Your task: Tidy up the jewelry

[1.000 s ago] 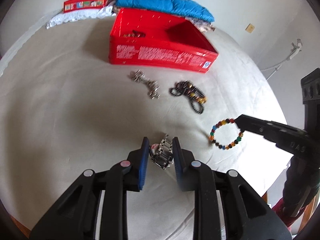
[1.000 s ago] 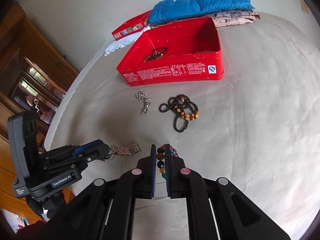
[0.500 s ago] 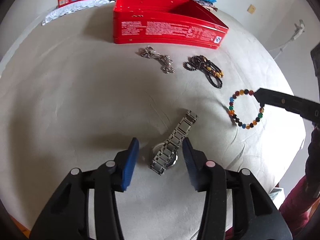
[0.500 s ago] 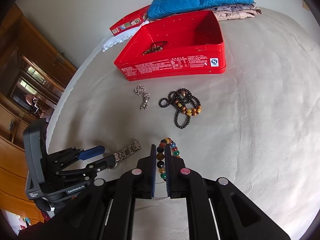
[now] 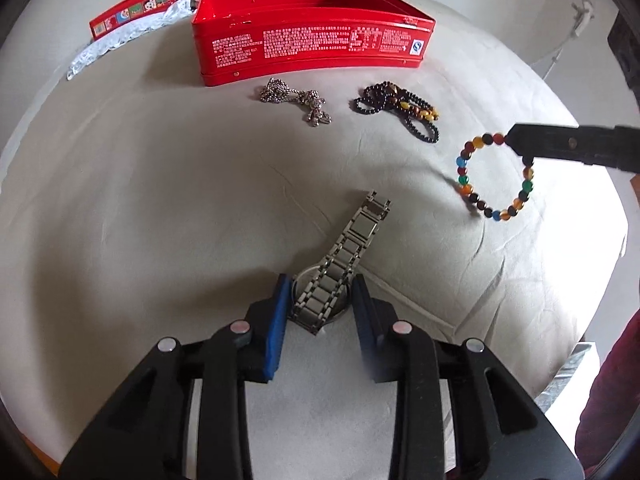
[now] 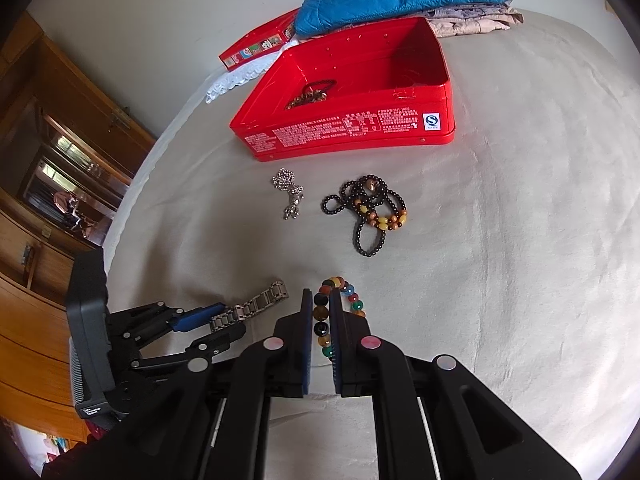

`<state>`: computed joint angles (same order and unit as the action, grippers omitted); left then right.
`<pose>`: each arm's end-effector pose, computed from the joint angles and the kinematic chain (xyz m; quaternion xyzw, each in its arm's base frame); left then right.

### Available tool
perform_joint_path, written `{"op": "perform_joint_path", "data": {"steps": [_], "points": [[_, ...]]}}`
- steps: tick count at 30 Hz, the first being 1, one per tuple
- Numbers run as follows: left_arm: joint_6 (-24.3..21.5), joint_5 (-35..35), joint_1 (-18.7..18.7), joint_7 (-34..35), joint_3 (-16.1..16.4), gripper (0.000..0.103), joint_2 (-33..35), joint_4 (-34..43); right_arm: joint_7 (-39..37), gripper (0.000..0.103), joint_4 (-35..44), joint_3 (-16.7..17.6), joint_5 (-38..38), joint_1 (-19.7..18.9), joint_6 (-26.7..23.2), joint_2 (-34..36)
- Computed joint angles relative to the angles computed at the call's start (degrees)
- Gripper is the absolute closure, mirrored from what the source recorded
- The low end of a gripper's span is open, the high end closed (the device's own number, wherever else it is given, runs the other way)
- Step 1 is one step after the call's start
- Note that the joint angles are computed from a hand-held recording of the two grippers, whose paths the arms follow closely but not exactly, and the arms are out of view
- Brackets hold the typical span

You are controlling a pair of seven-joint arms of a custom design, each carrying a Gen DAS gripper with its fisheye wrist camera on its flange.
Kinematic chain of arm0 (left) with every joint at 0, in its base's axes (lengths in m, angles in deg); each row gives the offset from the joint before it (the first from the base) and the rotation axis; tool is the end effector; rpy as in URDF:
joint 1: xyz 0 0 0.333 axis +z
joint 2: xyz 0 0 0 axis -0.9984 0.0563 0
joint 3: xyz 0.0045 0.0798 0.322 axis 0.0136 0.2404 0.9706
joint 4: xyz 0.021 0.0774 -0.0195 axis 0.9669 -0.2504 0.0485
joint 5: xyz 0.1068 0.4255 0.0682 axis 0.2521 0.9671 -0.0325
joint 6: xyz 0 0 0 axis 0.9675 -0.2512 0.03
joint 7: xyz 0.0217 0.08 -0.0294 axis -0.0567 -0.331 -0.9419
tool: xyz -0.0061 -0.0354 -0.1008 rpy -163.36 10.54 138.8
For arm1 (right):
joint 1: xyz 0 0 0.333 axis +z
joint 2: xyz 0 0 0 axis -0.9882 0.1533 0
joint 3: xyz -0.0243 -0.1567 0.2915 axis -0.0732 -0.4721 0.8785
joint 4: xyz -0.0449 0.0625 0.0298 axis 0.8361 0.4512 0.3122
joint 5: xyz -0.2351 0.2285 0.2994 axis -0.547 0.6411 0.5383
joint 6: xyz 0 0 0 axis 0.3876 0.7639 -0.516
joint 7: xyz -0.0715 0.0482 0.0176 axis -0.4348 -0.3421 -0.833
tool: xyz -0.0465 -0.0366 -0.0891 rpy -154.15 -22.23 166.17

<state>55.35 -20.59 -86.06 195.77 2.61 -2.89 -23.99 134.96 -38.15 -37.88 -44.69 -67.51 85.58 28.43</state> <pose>0.6823 -0.1040 0.4683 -0.4019 0.8929 -0.1997 0.0361 0.6178 0.1779 0.5090 -0.5664 0.7650 -0.0391 0.3040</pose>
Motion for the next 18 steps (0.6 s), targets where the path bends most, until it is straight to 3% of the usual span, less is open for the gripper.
{"op": "perform_joint_path", "data": {"steps": [7, 18], "points": [[-2.9, -6.1, 1.3, 0.6, -0.5, 0.073, 0.7, 3.4, 0.7, 0.095, 0.1, -0.1, -1.0, 0.0, 0.1, -0.6], [-1.1, -11.9, 1.4, -0.4, -1.2, 0.073, 1.7, 9.2, -0.3, 0.095, 3.9, -0.2, -2.0, -0.1, 1.0, 0.3]]}}
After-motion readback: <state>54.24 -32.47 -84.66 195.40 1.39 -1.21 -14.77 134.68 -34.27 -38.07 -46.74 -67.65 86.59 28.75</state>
